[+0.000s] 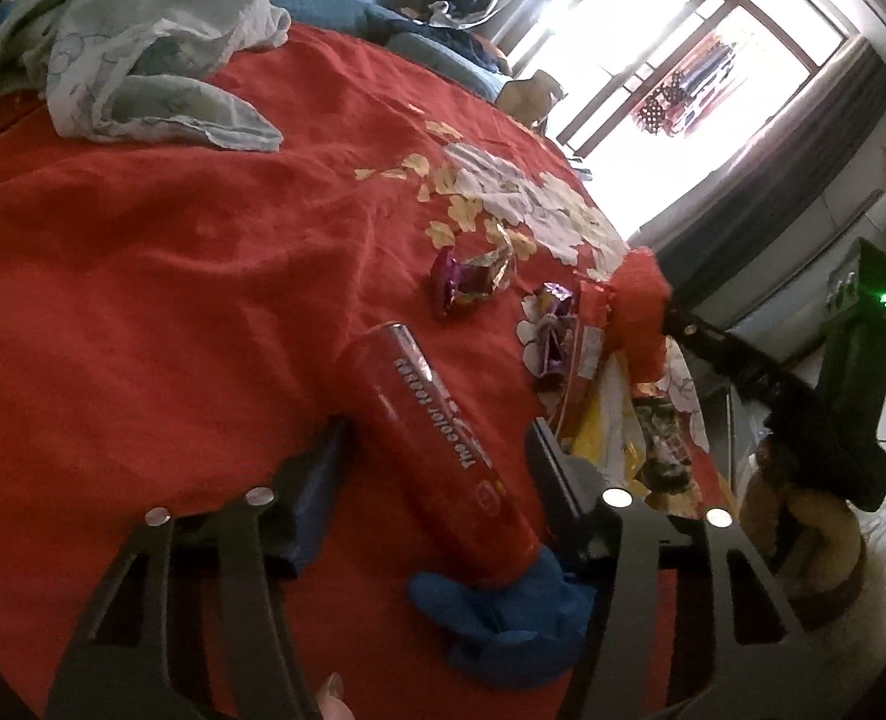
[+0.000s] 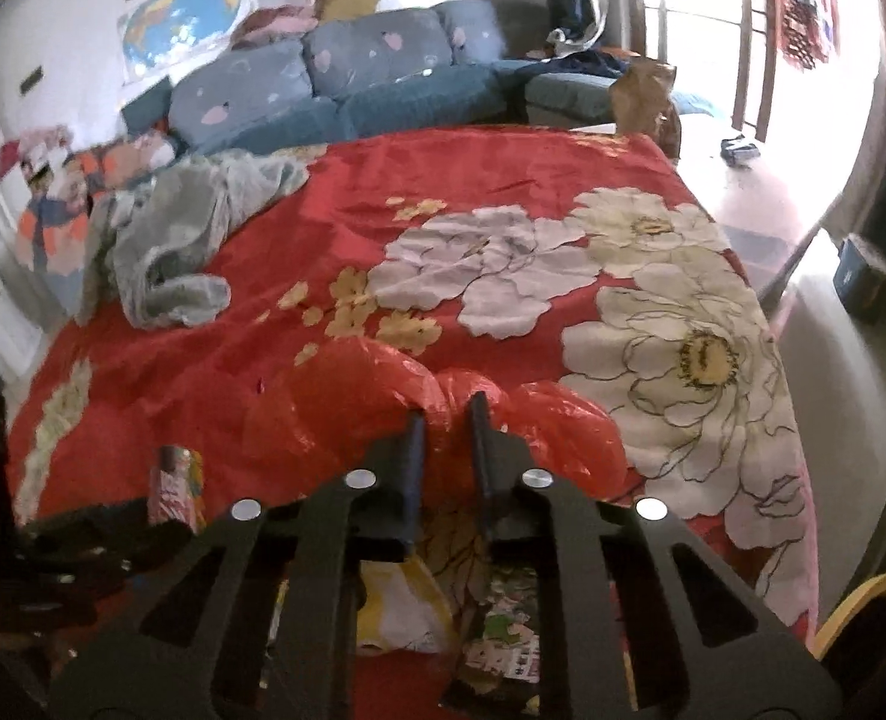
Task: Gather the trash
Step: 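Grasp the red plastic bag with the right tool while the left tool grasps the red can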
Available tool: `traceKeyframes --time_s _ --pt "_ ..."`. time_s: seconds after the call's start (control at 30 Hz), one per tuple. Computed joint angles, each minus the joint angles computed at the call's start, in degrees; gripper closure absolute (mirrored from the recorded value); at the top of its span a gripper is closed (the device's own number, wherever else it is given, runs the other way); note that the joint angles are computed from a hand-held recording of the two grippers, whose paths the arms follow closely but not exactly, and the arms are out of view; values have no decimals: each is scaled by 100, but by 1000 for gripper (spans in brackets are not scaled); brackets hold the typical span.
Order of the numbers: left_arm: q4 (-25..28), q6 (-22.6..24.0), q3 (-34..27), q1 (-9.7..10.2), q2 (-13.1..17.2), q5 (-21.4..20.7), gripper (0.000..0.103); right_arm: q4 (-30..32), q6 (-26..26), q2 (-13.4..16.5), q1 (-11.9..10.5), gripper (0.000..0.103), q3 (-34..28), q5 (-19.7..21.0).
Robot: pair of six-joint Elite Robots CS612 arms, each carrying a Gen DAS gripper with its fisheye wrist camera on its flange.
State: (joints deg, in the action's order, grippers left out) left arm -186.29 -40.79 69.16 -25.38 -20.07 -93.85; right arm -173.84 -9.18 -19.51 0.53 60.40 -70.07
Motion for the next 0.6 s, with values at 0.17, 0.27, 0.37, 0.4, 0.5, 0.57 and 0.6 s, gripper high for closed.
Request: traceKeyframes --time_s 0.17,0.27,0.37,0.4,0.5,0.57,0.6 --pt "101 -73 -117 41 63 -197 65 -383 338 -56 -93 96 124 132" --pt "36 -86 -140 45 64 -175 70 -691 498 -122 -155 96 260 219" --pt "-172 15 -94 19 15 -50 72 -850 573 -182 -200 96 365 294" --pt "-239 79 -75 7 -11 -1 73 -926 589 -214 -216 96 424 321" --pt "-402 226 -29 -27 -78 116 73 -1116 660 -285 -251 96 568 395" --pt "-506 339 -10 -56 -124 194 73 -1250 696 -336 -270 96 683 435" --pt "-551 399 -5 -72 -143 227 73 -1330 719 -367 -280 96 749 458"
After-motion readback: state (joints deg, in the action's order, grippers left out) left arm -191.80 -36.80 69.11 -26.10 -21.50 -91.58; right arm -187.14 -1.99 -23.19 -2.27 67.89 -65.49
